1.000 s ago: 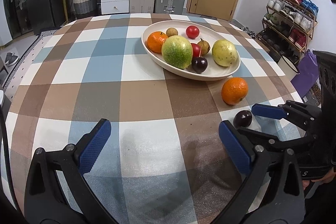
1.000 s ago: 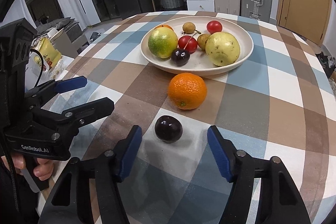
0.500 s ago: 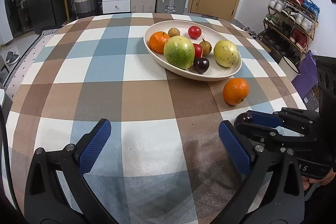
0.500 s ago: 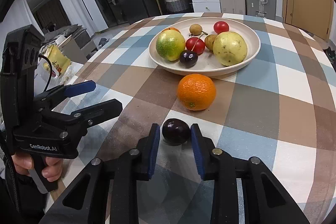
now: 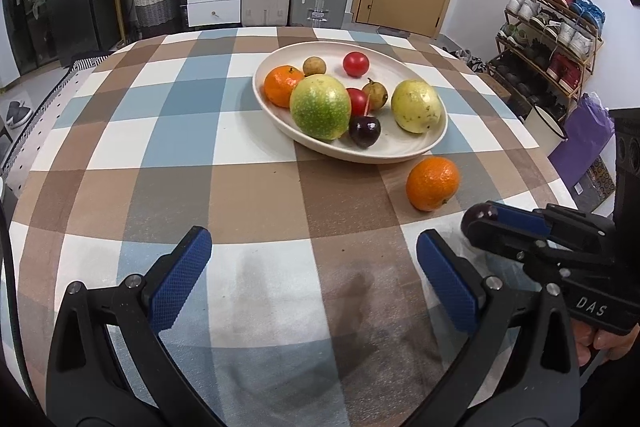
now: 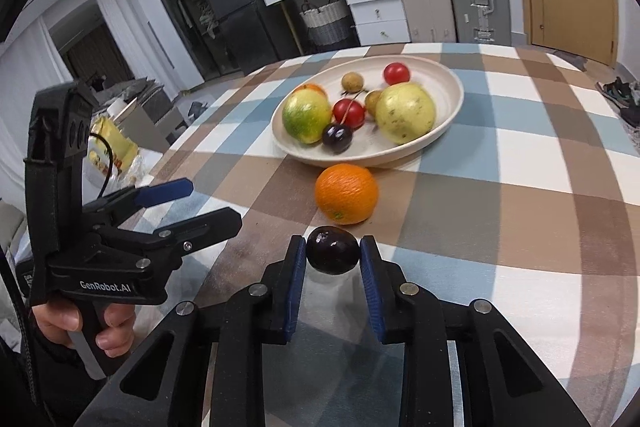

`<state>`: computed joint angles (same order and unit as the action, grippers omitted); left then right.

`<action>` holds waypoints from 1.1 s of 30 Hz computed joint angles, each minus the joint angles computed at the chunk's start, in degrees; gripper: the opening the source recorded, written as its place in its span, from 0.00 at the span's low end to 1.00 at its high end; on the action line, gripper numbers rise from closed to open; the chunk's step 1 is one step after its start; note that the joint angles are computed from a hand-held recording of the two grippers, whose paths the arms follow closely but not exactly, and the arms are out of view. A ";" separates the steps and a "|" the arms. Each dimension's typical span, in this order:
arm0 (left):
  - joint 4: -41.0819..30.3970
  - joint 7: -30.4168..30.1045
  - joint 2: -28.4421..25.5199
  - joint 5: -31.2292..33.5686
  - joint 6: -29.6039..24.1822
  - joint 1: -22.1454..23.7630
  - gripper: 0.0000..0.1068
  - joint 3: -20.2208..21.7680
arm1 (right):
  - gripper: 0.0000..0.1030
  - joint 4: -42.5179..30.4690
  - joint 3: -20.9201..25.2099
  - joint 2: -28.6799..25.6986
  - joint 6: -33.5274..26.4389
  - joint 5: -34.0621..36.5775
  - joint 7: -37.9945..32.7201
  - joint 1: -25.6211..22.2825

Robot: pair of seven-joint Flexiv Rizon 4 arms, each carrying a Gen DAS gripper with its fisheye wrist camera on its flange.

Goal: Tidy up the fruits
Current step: 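Close the right tool on the dark plum while the left tool grasps the tangerine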

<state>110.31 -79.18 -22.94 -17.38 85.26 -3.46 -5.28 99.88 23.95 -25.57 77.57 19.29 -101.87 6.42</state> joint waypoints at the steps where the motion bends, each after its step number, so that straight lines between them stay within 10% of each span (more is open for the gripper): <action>1: -0.17 0.26 -0.13 -0.14 0.03 0.17 0.96 -0.46 | 0.27 0.14 0.00 0.16 0.63 0.37 0.04 -0.18; 23: -10.94 -0.03 -6.94 1.98 -4.90 -3.93 0.94 -0.87 | 0.27 4.91 -1.25 2.88 7.38 -2.17 7.56 -2.57; 33: -12.57 3.15 -9.09 -1.27 -5.83 -1.91 0.51 -4.62 | 0.27 6.09 -0.45 2.99 8.68 -3.83 9.71 -4.01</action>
<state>97.74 -76.04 -32.03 -18.65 79.43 -5.38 -9.90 105.96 23.50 -22.59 86.25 15.47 -92.15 2.40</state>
